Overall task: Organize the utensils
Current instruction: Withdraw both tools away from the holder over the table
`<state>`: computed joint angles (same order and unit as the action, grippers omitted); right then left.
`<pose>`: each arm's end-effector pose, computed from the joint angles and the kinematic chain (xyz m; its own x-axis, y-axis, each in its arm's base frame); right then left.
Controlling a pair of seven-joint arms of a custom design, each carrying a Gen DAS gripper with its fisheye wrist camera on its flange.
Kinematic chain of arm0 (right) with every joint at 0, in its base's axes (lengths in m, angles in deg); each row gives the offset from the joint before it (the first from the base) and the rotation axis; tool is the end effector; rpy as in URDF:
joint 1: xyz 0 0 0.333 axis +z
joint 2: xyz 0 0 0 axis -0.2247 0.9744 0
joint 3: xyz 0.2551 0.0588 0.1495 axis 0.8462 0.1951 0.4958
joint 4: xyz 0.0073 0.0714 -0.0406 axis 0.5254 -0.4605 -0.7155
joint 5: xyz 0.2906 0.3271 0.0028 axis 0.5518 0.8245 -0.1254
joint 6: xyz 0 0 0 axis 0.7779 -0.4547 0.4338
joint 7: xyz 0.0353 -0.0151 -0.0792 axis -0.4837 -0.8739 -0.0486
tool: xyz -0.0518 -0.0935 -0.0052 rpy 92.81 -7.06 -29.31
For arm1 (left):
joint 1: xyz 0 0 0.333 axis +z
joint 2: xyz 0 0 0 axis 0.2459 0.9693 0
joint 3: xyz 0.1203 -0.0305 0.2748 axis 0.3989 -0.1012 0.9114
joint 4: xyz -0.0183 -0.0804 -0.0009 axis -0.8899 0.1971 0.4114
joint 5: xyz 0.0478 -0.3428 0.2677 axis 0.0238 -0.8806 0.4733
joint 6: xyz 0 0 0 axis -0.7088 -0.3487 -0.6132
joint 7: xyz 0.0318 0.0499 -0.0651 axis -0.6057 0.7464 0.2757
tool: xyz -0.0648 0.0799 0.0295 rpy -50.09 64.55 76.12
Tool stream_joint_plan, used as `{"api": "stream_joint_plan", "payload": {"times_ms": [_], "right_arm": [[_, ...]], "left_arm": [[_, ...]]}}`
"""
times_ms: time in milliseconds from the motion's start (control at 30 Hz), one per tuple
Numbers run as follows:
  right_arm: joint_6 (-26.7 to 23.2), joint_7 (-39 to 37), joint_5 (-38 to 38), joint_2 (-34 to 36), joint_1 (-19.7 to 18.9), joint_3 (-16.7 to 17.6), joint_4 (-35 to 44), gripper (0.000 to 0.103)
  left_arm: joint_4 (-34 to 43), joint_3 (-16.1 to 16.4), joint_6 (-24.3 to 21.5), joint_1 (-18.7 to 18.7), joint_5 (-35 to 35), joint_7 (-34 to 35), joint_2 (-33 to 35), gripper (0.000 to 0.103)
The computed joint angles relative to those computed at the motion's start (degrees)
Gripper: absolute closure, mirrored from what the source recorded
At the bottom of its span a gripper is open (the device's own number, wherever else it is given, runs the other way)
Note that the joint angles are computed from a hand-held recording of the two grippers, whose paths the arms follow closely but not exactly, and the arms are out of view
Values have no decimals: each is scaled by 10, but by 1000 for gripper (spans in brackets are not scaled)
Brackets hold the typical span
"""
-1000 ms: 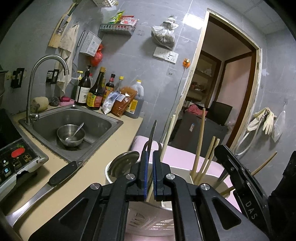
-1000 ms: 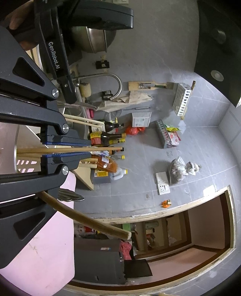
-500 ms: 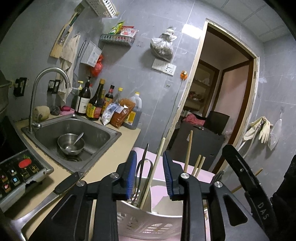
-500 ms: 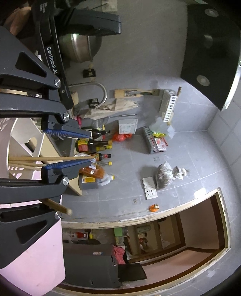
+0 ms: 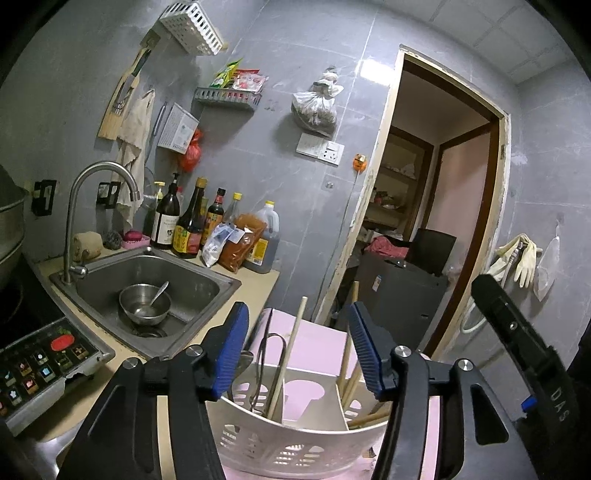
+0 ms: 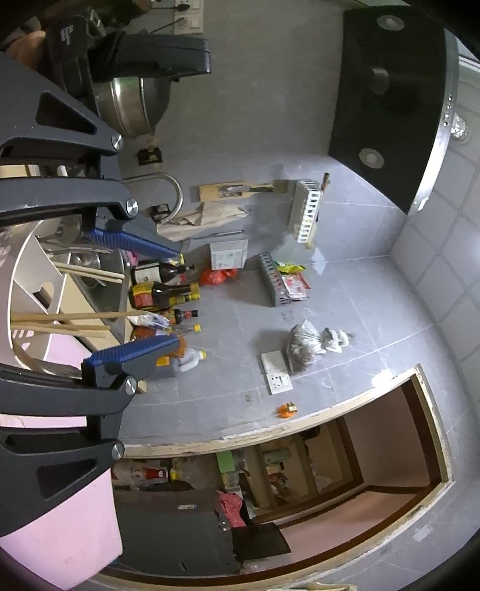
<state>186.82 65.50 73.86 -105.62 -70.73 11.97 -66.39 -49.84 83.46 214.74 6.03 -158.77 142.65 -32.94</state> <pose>0.4924 0.2829 0.6465 0.1162 -0.9852 -0.1260 0.0860 0.1363 -0.9869 0.5975 -0.1018 0.6375 -0.5141 -0.8038 0.2993 -0.3122 -0.1496 -0.9381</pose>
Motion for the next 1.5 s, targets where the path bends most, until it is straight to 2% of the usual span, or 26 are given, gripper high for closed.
{"api": "stream_joint_plan", "payload": {"times_ms": [200, 300, 500, 667, 867, 1067, 1167, 1500], "right_arm": [[-7, -1, 9, -16, 26, -28, -23, 51], [-8, 1, 17, -28, 37, -43, -38, 44], [-20, -5, 24, -51, 65, -74, -68, 35], [-49, 1, 22, -81, 93, -104, -99, 26], [-113, 11, -20, -113, 155, -157, -147, 14], [-191, 22, -67, -144, 239, -217, -201, 1], [-228, 31, -88, -164, 274, -238, -224, 0], [-345, 79, -142, -212, 373, -278, -270, 0]], "left_arm": [[-11, 0, -1, -6, -11, 20, -15, 43], [-15, 1, -2, -10, -17, 28, -22, 39], [-27, 3, -8, -17, -20, 36, -36, 36], [-42, 3, -10, -26, -31, 58, -51, 26], [-66, 4, -13, -37, -23, 59, -72, 16], [-106, 6, -6, -52, -14, 54, -103, 7], [-130, 8, -3, -61, -5, 53, -120, 3], [-220, 19, 32, -94, 24, 60, -182, 2]]}}
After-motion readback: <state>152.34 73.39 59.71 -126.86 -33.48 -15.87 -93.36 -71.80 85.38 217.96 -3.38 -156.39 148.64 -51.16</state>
